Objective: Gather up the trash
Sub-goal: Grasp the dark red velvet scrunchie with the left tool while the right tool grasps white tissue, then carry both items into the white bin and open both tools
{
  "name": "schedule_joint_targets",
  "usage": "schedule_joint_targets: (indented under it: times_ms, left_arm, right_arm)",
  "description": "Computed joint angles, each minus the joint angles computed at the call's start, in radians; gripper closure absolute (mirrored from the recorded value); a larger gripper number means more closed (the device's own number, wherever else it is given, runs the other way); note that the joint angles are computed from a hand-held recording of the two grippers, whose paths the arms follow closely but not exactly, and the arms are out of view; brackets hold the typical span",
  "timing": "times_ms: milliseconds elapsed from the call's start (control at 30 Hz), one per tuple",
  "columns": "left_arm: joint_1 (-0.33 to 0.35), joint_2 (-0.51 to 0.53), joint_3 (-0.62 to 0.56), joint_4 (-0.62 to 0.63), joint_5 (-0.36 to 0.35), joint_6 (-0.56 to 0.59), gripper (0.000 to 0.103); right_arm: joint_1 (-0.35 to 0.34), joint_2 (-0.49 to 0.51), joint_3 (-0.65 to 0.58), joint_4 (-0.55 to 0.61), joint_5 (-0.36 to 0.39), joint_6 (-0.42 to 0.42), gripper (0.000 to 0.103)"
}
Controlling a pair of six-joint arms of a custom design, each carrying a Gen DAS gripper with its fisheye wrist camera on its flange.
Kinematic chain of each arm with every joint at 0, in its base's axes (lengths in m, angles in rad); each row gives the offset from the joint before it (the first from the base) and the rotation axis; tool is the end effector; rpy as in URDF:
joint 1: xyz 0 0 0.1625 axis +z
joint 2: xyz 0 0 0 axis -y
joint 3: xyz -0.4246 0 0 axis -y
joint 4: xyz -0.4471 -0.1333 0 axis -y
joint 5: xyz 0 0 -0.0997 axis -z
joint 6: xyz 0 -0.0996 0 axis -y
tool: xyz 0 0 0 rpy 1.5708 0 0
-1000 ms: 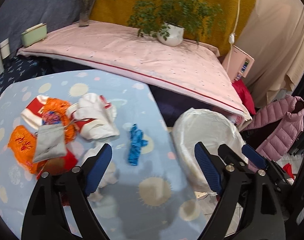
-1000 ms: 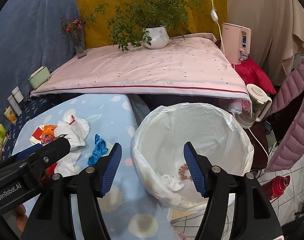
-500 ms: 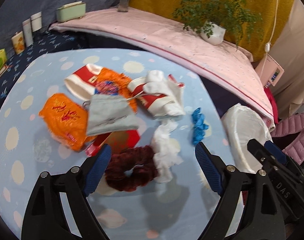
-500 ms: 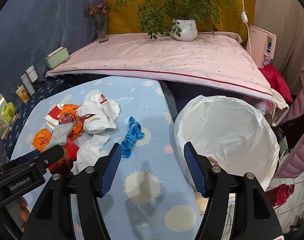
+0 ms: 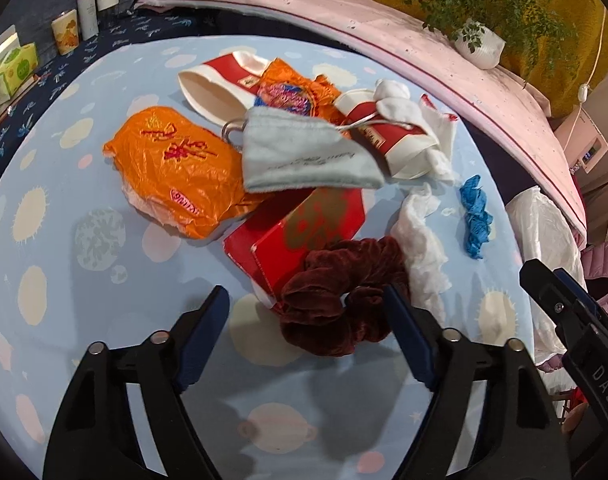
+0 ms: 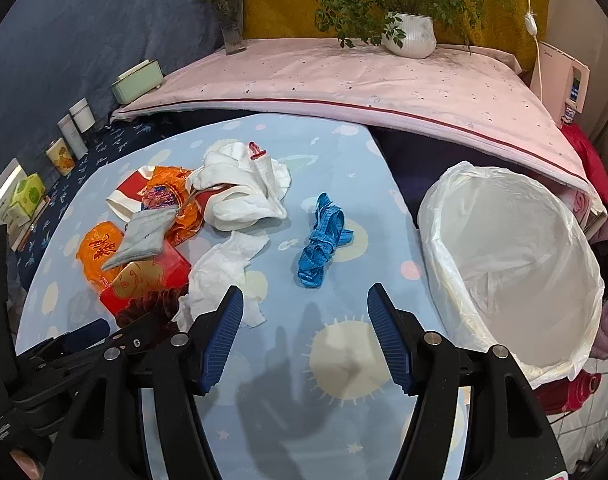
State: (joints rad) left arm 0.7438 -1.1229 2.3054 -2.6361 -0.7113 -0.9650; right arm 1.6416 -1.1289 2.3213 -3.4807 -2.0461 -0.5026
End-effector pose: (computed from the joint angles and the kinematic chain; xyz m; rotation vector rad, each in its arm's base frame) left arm -0.1858 -0.4546 0.0552 -0.1014 2.4060 -0.7733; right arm 0.1215 -0.4727 0.1297 0.4754 -2.3929 0.7638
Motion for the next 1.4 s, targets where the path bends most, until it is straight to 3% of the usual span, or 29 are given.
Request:
schedule_joint_targets:
  times_ms: [167, 333, 433, 733, 933, 1067, 1400]
  left_arm:
    - [0.024, -0.011, 0.015, -0.043, -0.046, 0.024, 0.052]
    - [0.037, -0.024, 0.029, -0.083, -0.081, 0.064, 0.078]
    - [0.036, -0.033, 0.035, -0.079, -0.087, 0.073, 0.082]
    - [0.030, -0.060, 0.055, -0.054, -0.090, 0.068, 0.084]
    - [0.023, -0.066, 0.061, -0.046, -0.092, 0.061, 0.084]
    - [0.012, -0.063, 0.060, -0.047, -0.092, 0.060, 0.085]
    - [-0.048, -0.061, 0.041, -0.058, -0.081, 0.086, 0.087]
  right_arm:
    - [0.010, 0.032, -0.014, 0.020, 0.002, 0.010, 0.040]
    - [0.021, 0.066, -0.032, 0.035, 0.002, 0.015, 0.040]
    - [0.026, 0.084, -0.041, 0.052, 0.008, 0.022, 0.040]
    - [0.033, 0.157, -0.082, 0.087, 0.001, 0.043, 0.043]
    - [0.003, 0.170, -0.083, 0.099, 0.016, 0.041, 0.059]
    - [0.002, 0.152, -0.074, 0.123, 0.028, 0.032, 0.082]
    - [0.002, 0.054, -0.029, 0.116, 0.072, 0.029, 0.088]
